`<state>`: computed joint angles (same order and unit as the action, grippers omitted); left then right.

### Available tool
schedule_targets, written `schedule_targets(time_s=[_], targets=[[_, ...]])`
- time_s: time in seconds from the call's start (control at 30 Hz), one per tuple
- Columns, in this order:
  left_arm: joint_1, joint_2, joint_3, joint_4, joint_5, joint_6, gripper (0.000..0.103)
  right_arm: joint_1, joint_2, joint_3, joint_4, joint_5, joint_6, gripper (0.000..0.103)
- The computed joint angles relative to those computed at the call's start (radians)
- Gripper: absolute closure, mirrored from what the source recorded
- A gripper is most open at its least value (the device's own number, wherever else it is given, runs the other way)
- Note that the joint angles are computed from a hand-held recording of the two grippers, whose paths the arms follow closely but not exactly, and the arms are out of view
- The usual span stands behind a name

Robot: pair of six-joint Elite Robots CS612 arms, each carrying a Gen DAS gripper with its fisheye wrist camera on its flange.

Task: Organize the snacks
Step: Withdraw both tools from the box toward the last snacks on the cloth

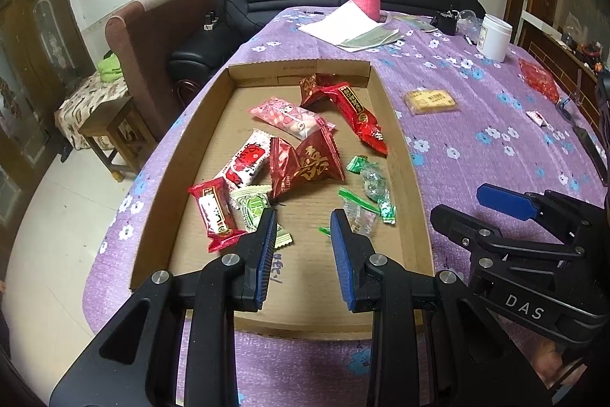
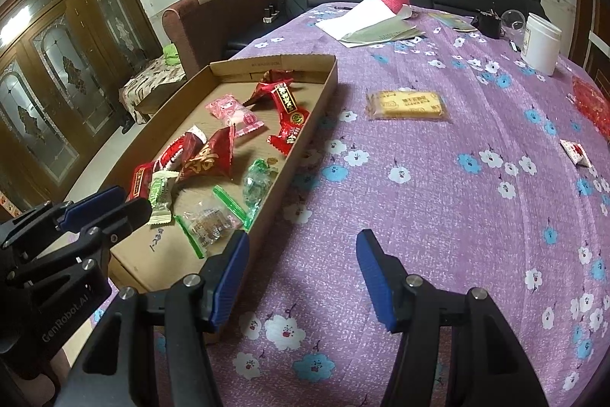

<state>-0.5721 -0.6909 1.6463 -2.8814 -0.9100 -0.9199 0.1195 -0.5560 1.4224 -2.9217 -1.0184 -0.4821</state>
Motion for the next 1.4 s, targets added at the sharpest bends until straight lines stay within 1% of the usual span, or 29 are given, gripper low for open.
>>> schedule_targets(time_s=[0.3,0.57,0.73,1.0,1.1,1.2,1.3,1.4], targets=[[-0.003,0.005,-0.016,0.019,0.0,0.012,0.074,-0.007,0.006,-0.011,0.015,0.01,0.009,0.042],[-0.008,0.014,-0.045,0.046,0.003,0.037,0.074,-0.025,0.014,-0.024,0.014,0.02,0.04,0.041],[-0.011,0.026,-0.079,0.065,-0.001,0.071,0.074,-0.047,0.024,-0.045,0.007,0.011,0.08,0.041],[-0.015,0.061,-0.157,0.084,-0.027,0.155,0.074,-0.095,0.05,-0.098,-0.003,-0.035,0.171,0.041],[-0.016,0.079,-0.19,0.074,-0.058,0.196,0.074,-0.114,0.062,-0.121,-0.013,-0.057,0.207,0.041],[-0.015,0.1,-0.226,0.037,-0.12,0.257,0.074,-0.133,0.076,-0.148,-0.021,-0.085,0.241,0.041],[-0.006,0.127,-0.272,0.007,-0.228,0.304,0.074,-0.15,0.089,-0.174,-0.025,-0.125,0.28,0.041],[0.0,0.163,-0.33,0.001,-0.324,0.345,0.074,-0.166,0.103,-0.205,-0.017,-0.135,0.313,0.041]])
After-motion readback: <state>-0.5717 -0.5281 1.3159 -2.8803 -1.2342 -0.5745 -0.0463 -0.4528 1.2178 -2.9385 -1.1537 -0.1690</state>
